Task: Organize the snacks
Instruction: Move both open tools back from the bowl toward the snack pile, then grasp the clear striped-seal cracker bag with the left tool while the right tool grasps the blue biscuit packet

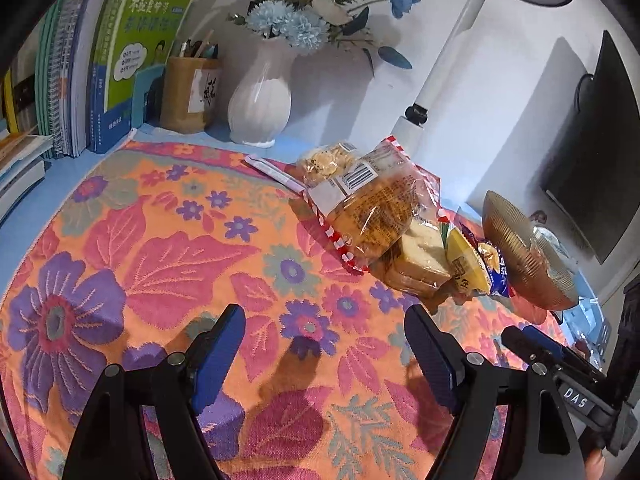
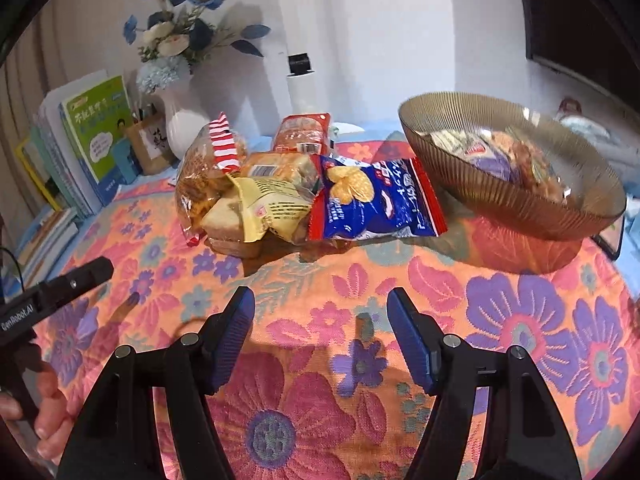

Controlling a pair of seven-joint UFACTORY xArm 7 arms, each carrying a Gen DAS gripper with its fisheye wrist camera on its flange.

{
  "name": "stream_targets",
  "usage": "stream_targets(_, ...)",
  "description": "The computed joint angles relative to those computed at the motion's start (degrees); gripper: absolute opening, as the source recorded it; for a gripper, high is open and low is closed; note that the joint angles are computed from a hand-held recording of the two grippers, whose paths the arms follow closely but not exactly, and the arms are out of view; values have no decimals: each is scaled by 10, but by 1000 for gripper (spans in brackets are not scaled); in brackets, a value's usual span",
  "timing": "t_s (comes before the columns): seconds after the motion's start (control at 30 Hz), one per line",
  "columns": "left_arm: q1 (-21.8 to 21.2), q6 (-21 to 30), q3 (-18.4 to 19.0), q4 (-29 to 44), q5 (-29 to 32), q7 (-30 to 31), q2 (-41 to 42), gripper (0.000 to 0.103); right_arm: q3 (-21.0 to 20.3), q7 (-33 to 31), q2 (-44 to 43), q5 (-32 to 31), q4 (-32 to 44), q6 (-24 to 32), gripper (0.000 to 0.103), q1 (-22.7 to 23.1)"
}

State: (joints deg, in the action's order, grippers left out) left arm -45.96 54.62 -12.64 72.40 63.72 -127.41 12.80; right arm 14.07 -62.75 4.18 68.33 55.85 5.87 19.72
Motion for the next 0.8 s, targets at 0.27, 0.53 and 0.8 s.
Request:
stream_targets(0.27,26,-23,4,41,-26,171,-8,89,-19,82,-8,-77,-1,60,68,-6)
stream_targets(0.53,91,-157,34,62,-88,461,8,94,-34,208,-6,-204,38,121,68,-11)
stream_targets(0.8,139,-295,68,89,-163,616,64,94,-42,390,72,-246,154,233,68,-51)
